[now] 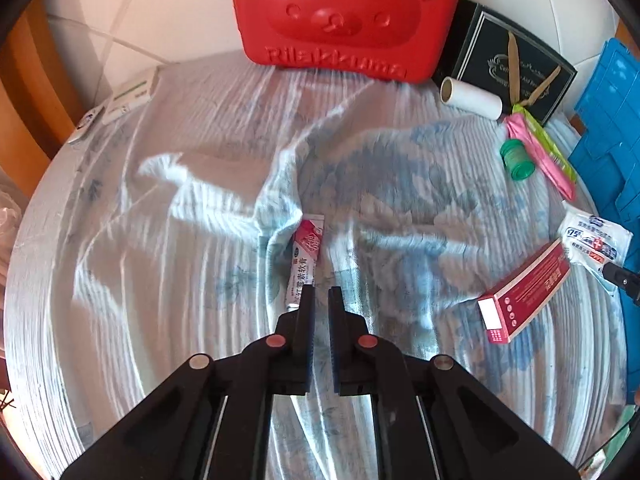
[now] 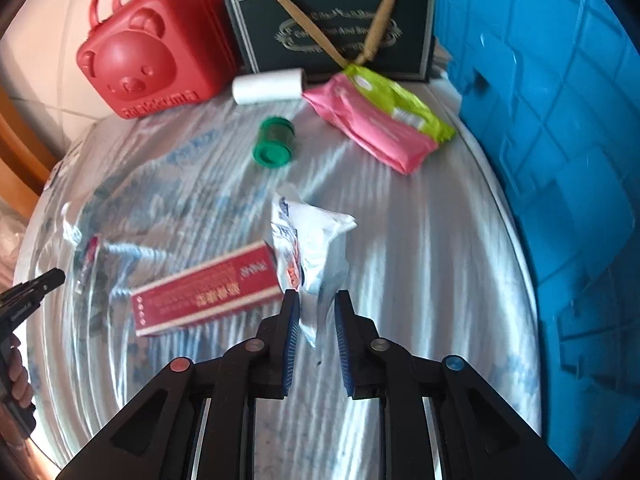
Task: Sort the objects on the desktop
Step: 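Grasp the toothpaste tube with the left tool while the right tool grasps the wet-wipe pack, then carry the toothpaste tube and wet-wipe pack over the blue crate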
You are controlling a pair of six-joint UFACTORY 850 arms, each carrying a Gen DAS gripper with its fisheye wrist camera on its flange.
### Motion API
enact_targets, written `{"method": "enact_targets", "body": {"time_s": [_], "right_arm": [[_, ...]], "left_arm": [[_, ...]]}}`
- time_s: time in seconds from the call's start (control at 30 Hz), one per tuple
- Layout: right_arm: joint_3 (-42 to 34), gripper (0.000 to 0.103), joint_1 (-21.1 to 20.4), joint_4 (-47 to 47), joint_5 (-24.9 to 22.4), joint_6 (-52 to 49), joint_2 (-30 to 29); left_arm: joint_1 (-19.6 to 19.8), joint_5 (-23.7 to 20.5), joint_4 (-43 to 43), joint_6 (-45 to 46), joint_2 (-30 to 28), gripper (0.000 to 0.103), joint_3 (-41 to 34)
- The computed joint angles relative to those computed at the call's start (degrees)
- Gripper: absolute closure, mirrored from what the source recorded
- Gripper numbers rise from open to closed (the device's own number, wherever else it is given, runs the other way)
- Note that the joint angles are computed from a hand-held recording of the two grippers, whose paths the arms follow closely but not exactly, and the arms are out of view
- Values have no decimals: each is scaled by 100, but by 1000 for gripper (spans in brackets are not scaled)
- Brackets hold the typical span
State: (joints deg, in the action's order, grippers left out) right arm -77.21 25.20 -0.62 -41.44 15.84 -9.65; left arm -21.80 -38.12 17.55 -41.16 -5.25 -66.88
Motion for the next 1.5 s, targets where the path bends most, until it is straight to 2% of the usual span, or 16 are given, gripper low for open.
{"method": "enact_targets", "body": {"time_s": [0.17, 0.27, 0.33, 0.4, 0.43, 0.5, 0.6, 0.63, 0.7, 0.73, 1.0, 1.07, 1.1, 1.13, 1.33, 1.5], "right_arm": [[145, 76, -65, 214, -75, -125, -75], [155, 61, -92, 331, -70, -169, -158], [149, 49, -89, 323, -35, -157, -208], [112, 49, -65, 187, -37, -63, -273], [94, 51, -64, 122, -43, -30, -301], [62, 59, -77, 63, -28, 1, -353], [10, 58, -137, 65, -11, 12, -406], [8, 55, -152, 12, 15, 39, -399], [21, 21, -140, -314, 69, 222, -369], [28, 18, -137, -463, 98, 263, -353], [-50, 19, -272, -504, 287, -131, -621], [11, 35, -219, -796, 420, 3, -616], [23, 59, -213, -797, 460, 3, -595], [41, 68, -211, -865, 478, 126, -557], [393, 69, -209, -621, 796, 211, 58], [545, 69, 99, -811, 912, 473, 805]], "left_arm": [[152, -25, -296, 226, -398, 84, -143], [173, -101, 81, -105, -567, 70, -199], [248, 119, 17, -112, -519, 65, -107], [209, 103, 203, -190, -510, 70, -95], [168, 73, 302, -240, -499, 85, -89], [94, -97, 403, -328, -501, 85, -124], [-24, -139, 401, -486, -304, 85, -33], [-83, -176, 403, -568, -206, 85, 6], [-190, -225, 493, -715, -29, 85, 94], [-211, -227, 547, -771, 55, 85, 139], [-283, -426, 770, -1177, 272, 85, 170], [-236, -390, 696, -1200, 335, 85, 215], [-238, -414, 741, -1251, 353, 85, 224], [-254, -449, 825, -1336, 372, 85, 228], [-338, -572, 1092, -1660, 558, 85, 241], [-726, -759, 1548, -2014, 924, 85, 271]]}}
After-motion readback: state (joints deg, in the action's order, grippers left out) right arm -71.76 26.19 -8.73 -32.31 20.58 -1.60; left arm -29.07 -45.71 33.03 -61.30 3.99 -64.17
